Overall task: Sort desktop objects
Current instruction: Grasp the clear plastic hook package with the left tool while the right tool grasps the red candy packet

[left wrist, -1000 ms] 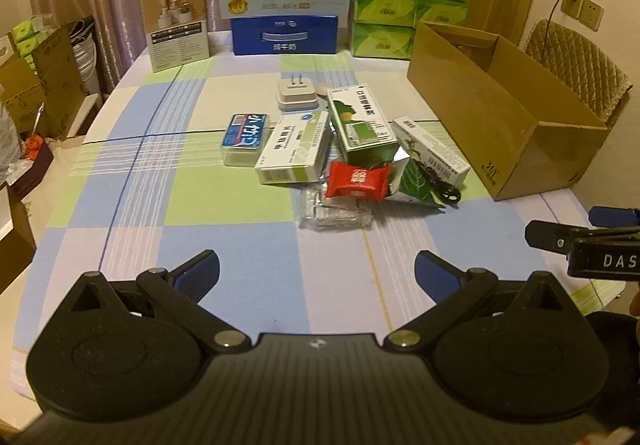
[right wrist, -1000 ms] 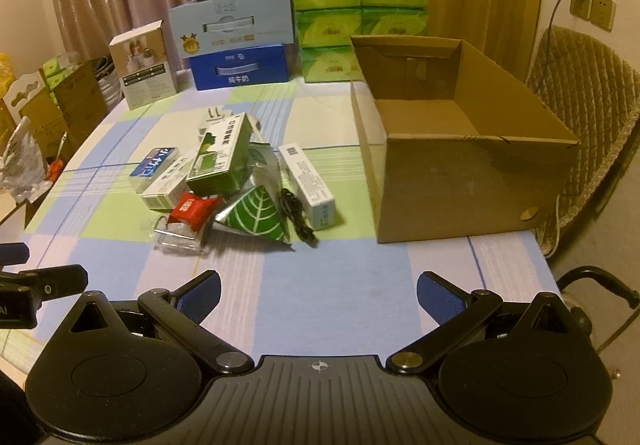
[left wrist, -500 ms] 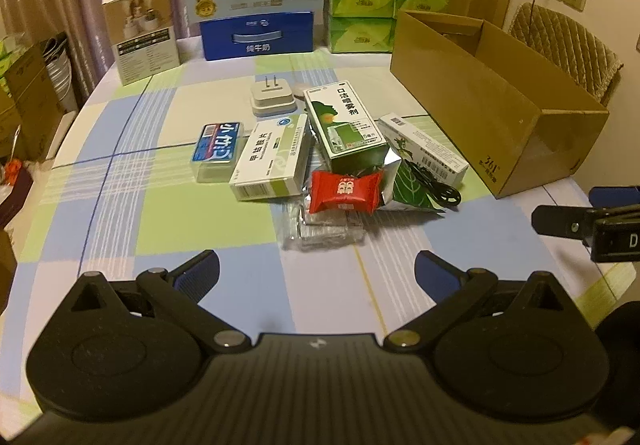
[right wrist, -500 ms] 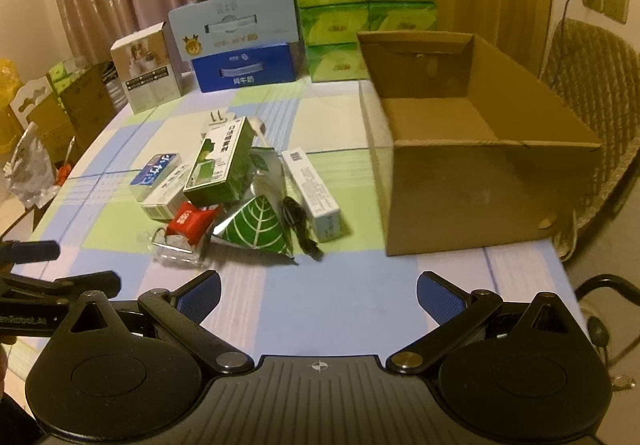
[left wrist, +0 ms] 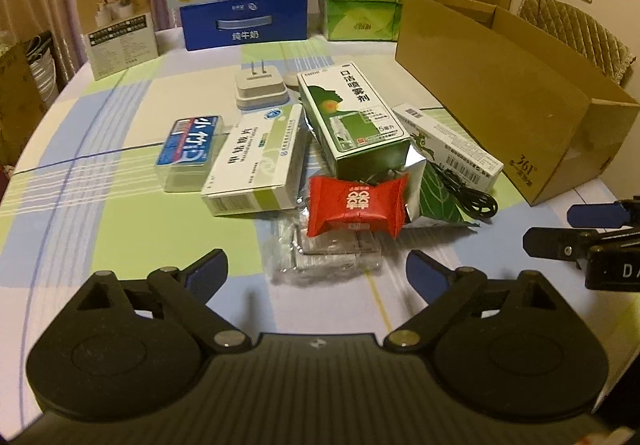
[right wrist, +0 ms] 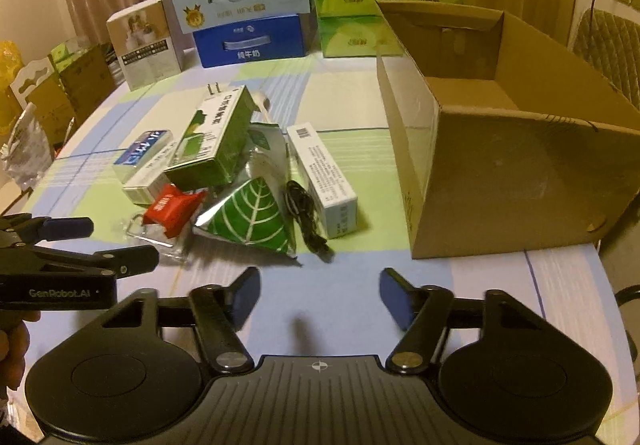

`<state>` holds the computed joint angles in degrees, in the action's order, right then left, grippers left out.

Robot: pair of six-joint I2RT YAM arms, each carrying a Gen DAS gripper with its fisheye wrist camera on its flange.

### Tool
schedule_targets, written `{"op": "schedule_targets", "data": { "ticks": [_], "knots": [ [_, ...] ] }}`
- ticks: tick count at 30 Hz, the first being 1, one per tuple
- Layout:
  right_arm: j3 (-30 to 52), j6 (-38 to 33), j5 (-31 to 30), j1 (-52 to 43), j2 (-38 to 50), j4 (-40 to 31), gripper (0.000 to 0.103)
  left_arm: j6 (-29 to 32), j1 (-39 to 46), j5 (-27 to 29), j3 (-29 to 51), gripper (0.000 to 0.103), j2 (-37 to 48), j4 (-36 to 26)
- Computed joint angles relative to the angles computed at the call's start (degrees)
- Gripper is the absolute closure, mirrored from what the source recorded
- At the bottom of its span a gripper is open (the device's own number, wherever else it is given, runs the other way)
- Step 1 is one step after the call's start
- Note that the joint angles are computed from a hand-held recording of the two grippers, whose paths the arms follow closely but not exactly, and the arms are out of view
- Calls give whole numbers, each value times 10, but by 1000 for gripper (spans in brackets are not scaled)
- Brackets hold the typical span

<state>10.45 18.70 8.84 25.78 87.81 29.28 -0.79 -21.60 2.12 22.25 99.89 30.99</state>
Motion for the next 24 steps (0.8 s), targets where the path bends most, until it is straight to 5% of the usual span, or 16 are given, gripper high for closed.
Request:
{"op": "schedule_targets", "data": {
  "ticks": [6,14,24],
  "knots": [
    [15,-15,-7,-10,51,32,44,12,-15,-10,39,18,82,45],
    [19,-21,-5,5,66,50,44,21,-21,-12,51,49,114,65],
    [10,-42,-55,52,10,50,44,60,-21,8,-44,51,29,57]
  ]
}}
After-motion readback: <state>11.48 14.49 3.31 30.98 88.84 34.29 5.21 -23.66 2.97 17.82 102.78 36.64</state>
